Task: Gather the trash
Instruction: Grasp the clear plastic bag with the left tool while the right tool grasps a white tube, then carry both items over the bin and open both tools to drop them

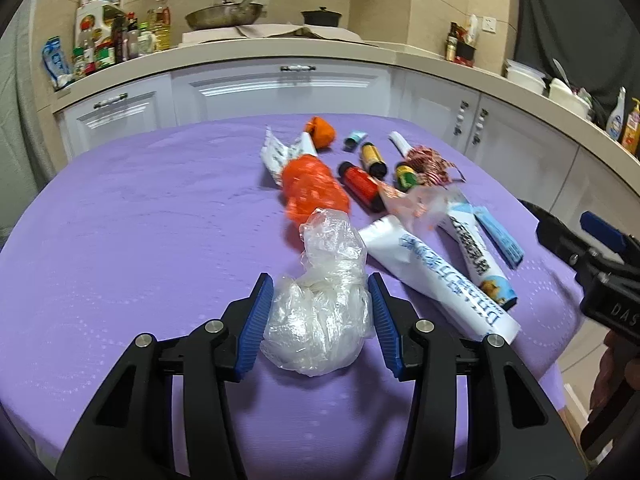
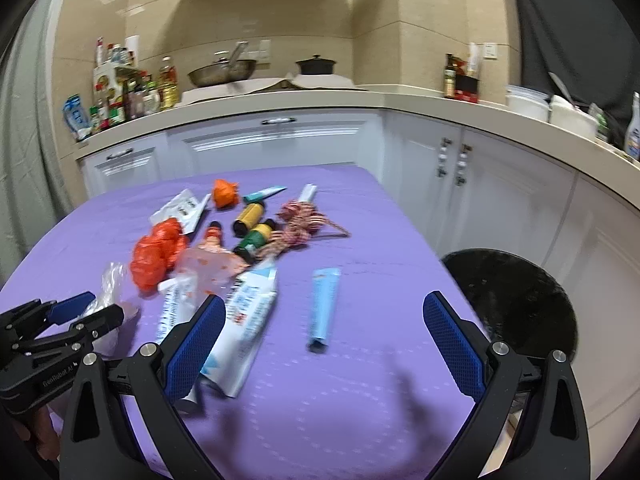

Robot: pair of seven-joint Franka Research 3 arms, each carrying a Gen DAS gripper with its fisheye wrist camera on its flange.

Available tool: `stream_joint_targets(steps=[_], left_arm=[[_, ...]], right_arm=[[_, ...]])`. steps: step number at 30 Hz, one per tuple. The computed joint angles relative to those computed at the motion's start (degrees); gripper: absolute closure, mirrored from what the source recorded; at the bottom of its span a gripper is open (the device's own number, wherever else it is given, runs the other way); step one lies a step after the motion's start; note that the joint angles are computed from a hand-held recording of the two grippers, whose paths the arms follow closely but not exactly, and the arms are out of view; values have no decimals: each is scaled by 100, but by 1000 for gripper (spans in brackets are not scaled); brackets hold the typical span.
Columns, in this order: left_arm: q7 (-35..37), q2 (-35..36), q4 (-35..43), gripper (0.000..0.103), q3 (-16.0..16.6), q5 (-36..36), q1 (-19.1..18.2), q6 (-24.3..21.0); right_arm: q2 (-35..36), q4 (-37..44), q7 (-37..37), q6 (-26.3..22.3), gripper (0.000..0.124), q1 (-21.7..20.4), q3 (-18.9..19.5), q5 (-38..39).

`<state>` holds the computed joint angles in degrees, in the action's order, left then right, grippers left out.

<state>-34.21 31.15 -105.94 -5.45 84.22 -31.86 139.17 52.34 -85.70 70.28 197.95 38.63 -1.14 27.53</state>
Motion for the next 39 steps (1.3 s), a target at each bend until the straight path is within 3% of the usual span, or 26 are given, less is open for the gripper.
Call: stream_joint_targets(steps=[6, 10, 19, 25, 39], left_arm=[[-192, -285, -407, 56, -16, -50, 44, -315], [-360, -406, -624, 56, -70, -70, 168, -371], [-619, -560, -878, 56, -178, 63, 342, -393], [-600, -518, -829, 56, -207, 114, 387, -312], [-420, -457, -542, 57, -203, 265, 234, -362]], right_arm=[[205, 384, 27, -387, 32, 95, -38, -179], [341, 684, 203, -860, 63, 206, -224, -333], [487, 917, 776, -1448, 65, 134, -226, -970], [480, 883, 701, -1596, 91, -414, 454, -1281], [78, 176, 458, -810, 96, -883, 996, -1287]])
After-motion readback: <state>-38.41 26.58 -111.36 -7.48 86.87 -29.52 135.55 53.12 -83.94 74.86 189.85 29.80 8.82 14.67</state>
